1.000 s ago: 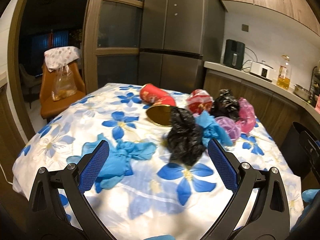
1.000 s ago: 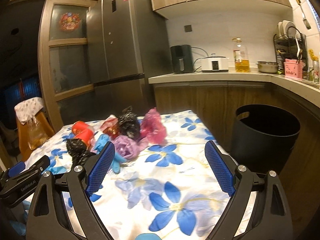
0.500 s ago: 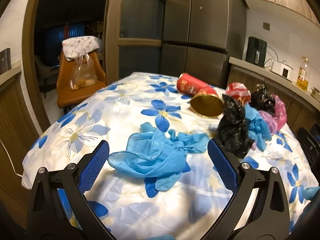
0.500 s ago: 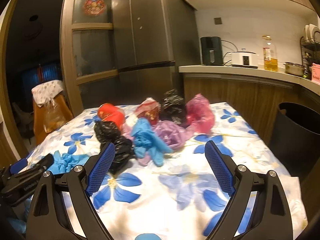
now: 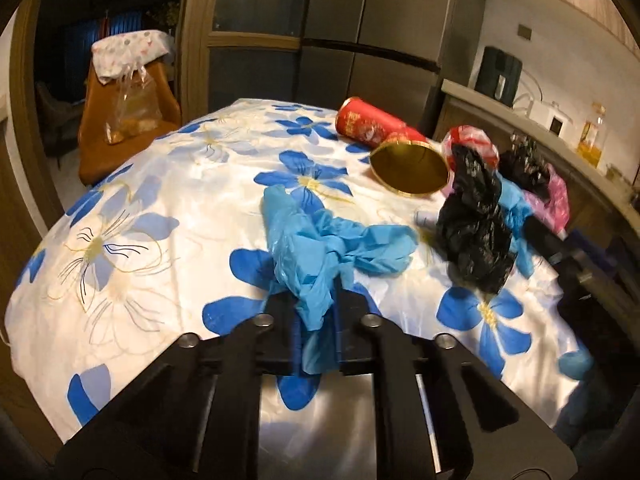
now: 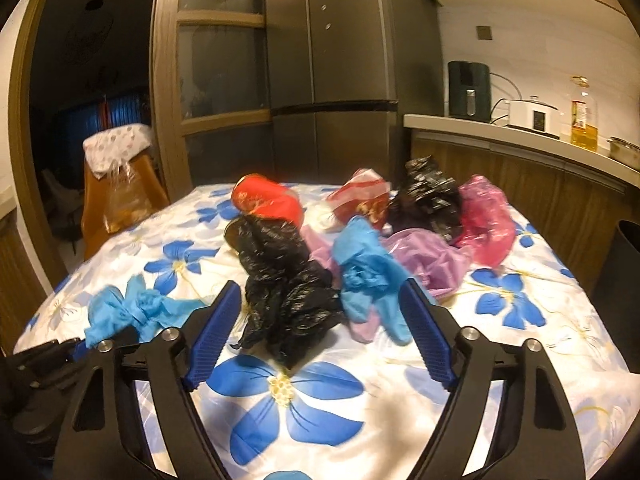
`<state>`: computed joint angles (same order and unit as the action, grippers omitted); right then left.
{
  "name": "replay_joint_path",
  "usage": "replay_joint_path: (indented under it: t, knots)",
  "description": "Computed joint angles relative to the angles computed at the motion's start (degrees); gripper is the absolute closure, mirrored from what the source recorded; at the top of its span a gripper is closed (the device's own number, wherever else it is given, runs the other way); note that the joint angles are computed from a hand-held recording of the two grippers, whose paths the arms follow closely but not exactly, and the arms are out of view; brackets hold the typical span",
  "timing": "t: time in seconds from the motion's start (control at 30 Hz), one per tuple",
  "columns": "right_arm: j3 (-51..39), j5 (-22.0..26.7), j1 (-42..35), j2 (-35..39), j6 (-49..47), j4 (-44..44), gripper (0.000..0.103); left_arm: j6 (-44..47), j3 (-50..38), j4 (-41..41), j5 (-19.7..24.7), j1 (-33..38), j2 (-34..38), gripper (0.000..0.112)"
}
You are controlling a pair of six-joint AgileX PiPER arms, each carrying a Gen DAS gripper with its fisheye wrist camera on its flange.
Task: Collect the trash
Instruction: 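Grasp the blue glove with the left tool while the right tool grasps the black bag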
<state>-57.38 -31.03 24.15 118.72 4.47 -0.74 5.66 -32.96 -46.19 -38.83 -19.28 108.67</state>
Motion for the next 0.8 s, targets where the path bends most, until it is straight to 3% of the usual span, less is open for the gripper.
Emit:
replay_joint_path:
  t: [0.07,0.27,0.37,0.43,0.53,0.8]
  knots:
    - [-1.6,1.4,0.2,1.2,0.1,-0.5,0.03,-1.9,1.2,1.1,-1.3,0.3,-1.0,0.106]
    - [-5.7,5.9,0.4,3.7,3.3,-4.4,0.052,-2.6,2.4,1.3,-2.3,1.3,-3.8,0.107]
    - [-6.9,7.5,0.1,4.3,6.5,-8.5,0.071,-2.0,2.4,0.4,-2.3,0.9,-4.5,0.107]
    - [-7.1,8.5,-0.2,4.3,9.5,-12.1,0.095,-0.9,2.3,-0.8,-2.3,0.3,-4.9,0.108]
    - [-5.3,6.9,-0.7,3.1,10.7,-13.5,0.1,0.1,2.7,-1.7,-2.7,-0.4,-5.8,0.108]
    - [5.4,-0.9,-4.0,-6.1,11.4,-15.5,0.101,5.7,2.8,-7.8,-4.4,-5.1,-9.1,0.108]
